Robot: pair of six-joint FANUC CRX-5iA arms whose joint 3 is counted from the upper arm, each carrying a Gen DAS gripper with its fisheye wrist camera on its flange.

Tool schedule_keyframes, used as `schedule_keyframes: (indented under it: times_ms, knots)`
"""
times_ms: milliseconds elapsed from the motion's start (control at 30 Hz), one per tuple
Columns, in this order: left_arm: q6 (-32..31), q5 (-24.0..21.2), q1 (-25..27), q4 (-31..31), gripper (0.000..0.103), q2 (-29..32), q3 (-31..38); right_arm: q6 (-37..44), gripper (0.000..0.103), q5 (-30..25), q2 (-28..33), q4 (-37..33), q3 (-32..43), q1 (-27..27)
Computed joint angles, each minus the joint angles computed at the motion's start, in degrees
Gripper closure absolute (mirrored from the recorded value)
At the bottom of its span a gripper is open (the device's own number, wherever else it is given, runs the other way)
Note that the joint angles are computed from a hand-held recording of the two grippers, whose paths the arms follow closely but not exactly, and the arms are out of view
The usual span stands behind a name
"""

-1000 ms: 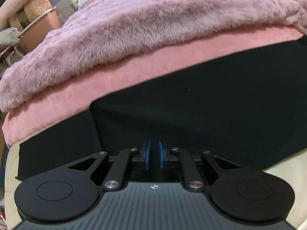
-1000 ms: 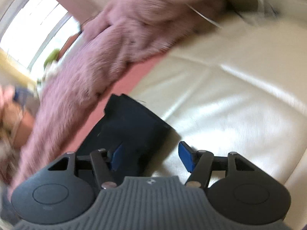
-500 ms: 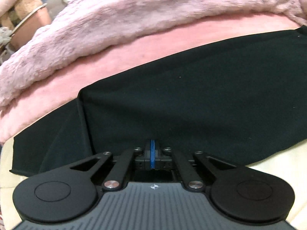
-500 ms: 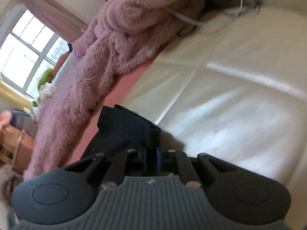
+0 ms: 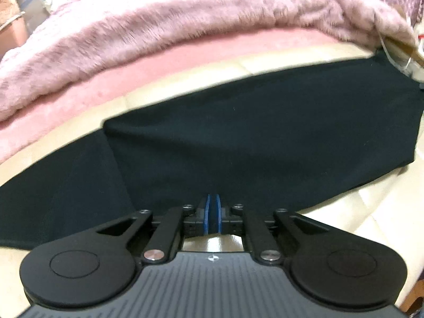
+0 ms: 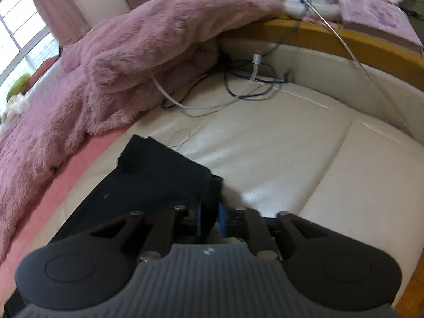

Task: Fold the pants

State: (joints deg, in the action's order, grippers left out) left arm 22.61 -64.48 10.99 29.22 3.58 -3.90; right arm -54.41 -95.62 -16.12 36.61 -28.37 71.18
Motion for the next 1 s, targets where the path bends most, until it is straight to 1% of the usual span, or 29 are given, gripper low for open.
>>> schedule_keyframes:
  times_ms: [33, 67, 133, 200, 233, 267, 333, 367, 433, 500, 567, 667, 700, 800, 833, 900, 933, 967, 1000]
  knots:
    - [-0.8, -0.2, 1.0, 1.3, 0.092, -1.0, -0.6, 2.4, 0.074, -1.1, 1.3, 0.3, 1.5, -0.1]
    - [-1.4, -0.8, 2.0, 2.2, 0.087, -1.7, -0.8, 4.2, 0.065, -1.9, 2.2, 0.8, 2.4, 0.1]
    - [-3.0, -2.4, 4.4, 3.7, 0.083, -2.4, -0.6, 8.1, 0.064, -3.8, 4.7, 1.8, 5.2, 0.8]
    - [-5.2, -4.2, 6.9, 4.7, 0.077, -3.7, -1.2, 11.7, 0.065, -3.9, 7.2, 3.7, 7.9, 1.5]
    - [-6.2, -5.1, 8.0, 5.0, 0.071, -4.2, -1.5, 12.8, 0.065, -3.5, 8.3, 4.9, 9.1, 2.1]
    - [-6.4, -6.2, 8.7, 4.9, 0.065, -4.4, -1.3, 14.5, 0.065, -2.5, 9.6, 6.2, 10.3, 2.4]
    - [-7.3, -8.6, 10.7, 4.4, 0.061, -5.0, -1.5, 18.3, 0.065, 0.5, 12.3, 8.4, 13.0, 2.5]
    - [-8.1, -9.2, 11.5, 4.2, 0.060, -5.5, -2.0, 20.6, 0.065, 2.7, 13.9, 9.6, 14.7, 2.4]
    - [-9.5, -9.9, 13.2, 3.7, 0.052, -7.1, -3.7, 24.8, 0.066, 6.4, 17.0, 11.2, 17.5, 2.1]
    - [-10.6, -10.7, 14.4, 3.5, 0.048, -8.2, -5.3, 30.3, 0.066, 9.9, 20.8, 12.1, 21.2, 1.8]
    - [-12.4, -9.7, 14.8, 2.7, 0.047, -9.5, -7.5, 36.1, 0.066, 13.5, 24.6, 12.3, 25.0, 1.5]
    - [-15.9, -5.0, 14.4, 1.4, 0.047, -12.3, -11.6, 46.0, 0.066, 16.5, 30.8, 11.0, 31.6, 1.2]
    - [-16.4, -3.7, 14.3, 1.3, 0.047, -12.8, -12.6, 50.0, 0.066, 17.4, 33.1, 10.5, 34.0, 1.2]
    - [-16.5, -2.1, 13.8, 0.4, 0.046, -13.1, -14.1, 57.5, 0.066, 21.0, 37.2, 9.1, 38.3, 1.1]
    - [-16.8, -1.1, 13.8, 0.9, 0.045, -13.5, -15.1, 59.2, 0.066, 21.0, 38.5, 8.6, 39.7, 1.2]
    - [-16.6, -0.7, 13.9, 1.3, 0.046, -13.7, -15.6, 62.6, 0.066, 20.6, 41.1, 7.4, 42.8, 0.9]
    - [-17.0, -1.5, 14.2, 1.6, 0.058, -13.4, -15.4, 63.1, 0.066, 20.9, 41.3, 7.0, 42.8, 0.6]
    - [-17.7, -2.1, 14.4, 2.2, 0.077, -13.3, -15.6, 63.5, 0.066, 20.8, 41.8, 6.5, 43.5, 0.5]
    - [-18.8, -1.2, 14.5, 2.8, 0.089, -14.1, -16.5, 63.6, 0.066, 20.8, 42.1, 6.2, 43.9, 0.3]
